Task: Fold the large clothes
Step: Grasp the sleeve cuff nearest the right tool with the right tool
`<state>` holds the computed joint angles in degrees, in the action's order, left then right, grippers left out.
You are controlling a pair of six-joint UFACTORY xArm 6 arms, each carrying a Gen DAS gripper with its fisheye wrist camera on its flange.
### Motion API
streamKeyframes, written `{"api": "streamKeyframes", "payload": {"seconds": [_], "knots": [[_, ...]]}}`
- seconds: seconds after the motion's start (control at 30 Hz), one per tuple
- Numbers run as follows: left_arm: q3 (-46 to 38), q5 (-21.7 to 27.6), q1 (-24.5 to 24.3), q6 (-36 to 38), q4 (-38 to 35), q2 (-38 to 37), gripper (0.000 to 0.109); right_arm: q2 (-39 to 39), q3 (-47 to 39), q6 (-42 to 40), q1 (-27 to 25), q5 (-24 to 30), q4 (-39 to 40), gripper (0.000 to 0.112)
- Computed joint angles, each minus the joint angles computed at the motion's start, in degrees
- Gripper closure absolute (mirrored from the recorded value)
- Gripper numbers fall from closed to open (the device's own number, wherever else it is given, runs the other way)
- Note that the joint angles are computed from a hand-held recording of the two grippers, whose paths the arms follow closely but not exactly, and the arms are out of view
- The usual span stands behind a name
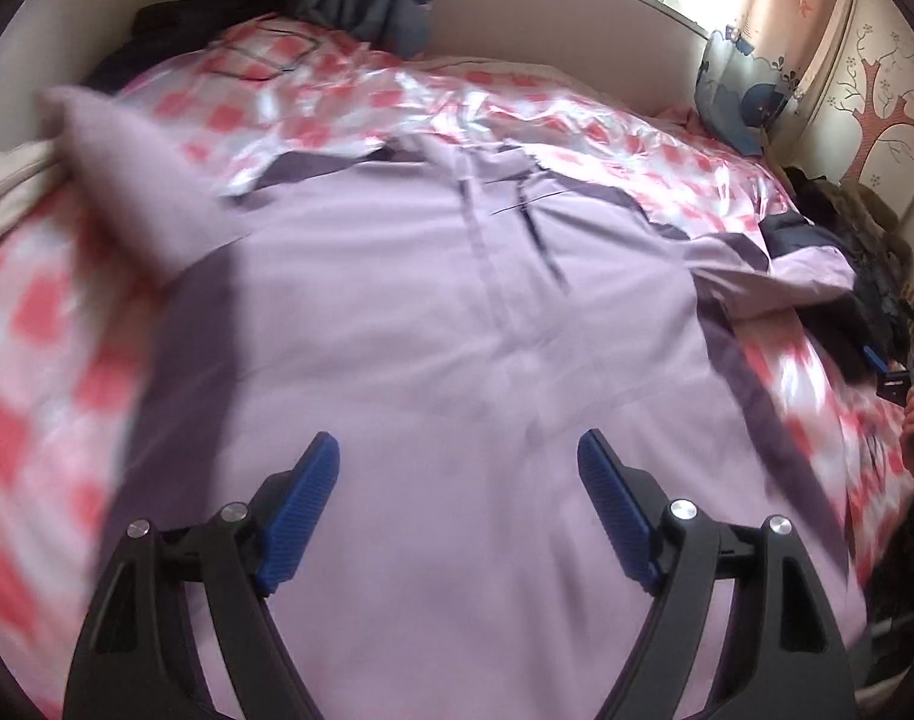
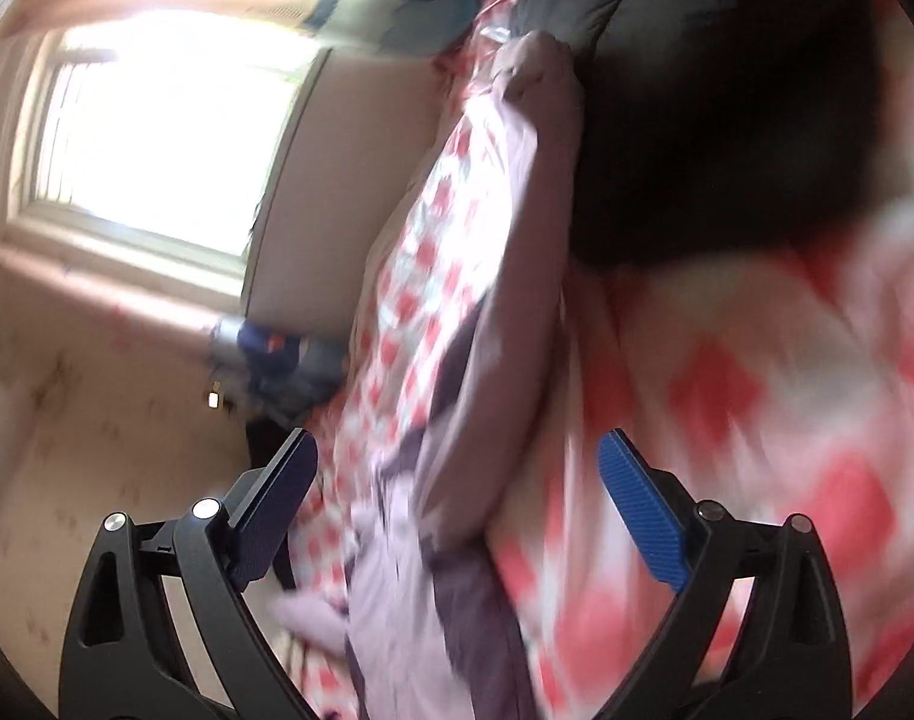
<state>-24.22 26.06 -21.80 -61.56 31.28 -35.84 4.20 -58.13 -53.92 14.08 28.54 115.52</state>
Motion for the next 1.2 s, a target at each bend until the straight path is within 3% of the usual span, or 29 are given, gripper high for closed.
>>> {"api": "streamKeyframes", "payload": {"seconds": [0.07,0.13,0.27,0.37,0.47,0.63,0.7,0.9,0.97,1.03,1.1,1.2], "knots": [[-4.93,-3.95,0.9,-5.33,6.42,9.16,0.03,7.82,-8.45,0.83,0.18,-2.65,0.85,0.021],[-9.53,-4.57,0.86,-10.74,13.33,15.85,0.03,14.86,-16.08,3.75,-0.11,-4.13,-0.98,0.021],[-12.83,-5.83,0.79,-13.98,19.92,21.75,0.03,23.95,-25.51,9.0,-0.1,-6.5,-4.78,0.021],[-12.61,-4.63,0.34,-12.0,19.51,23.0,0.03,27.49,-28.95,9.31,-0.53,-7.14,-3.69,0.021],[-11.26,-6.97,0.96,-10.63,17.46,22.63,0.03,28.93,-29.87,6.67,-1.51,-6.17,1.61,0.021],[-11.36,-5.78,0.01,-14.08,21.05,22.34,0.024,27.6,-29.21,-2.25,-3.28,2.62,5.6,0.021],[-11.18,-6.86,0.16,-12.86,19.6,22.59,0.024,27.76,-30.52,-0.5,-2.98,0.43,2.47,0.021],[-10.73,-8.36,0.67,-11.27,16.89,23.19,0.024,29.21,-31.37,4.52,-4.09,-1.86,3.86,0.021],[-10.56,-8.68,0.93,-10.77,16.16,23.36,0.024,29.24,-31.92,2.66,-4.18,-2.48,3.24,0.035],[-10.55,-8.7,0.96,-10.38,15.53,23.66,0.024,28.5,-31.74,-1.51,-4.14,-2.88,3.29,0.065],[-10.65,-8.49,0.86,-10.4,15.44,23.96,0.024,28.36,-32.25,-3.82,-3.73,-4.5,1.85,0.087],[-11.01,-7.85,0.6,-10.72,16.08,24.37,0.024,27.66,-30.75,-8.17,-3.96,-3.79,4.92,0.09]]}}
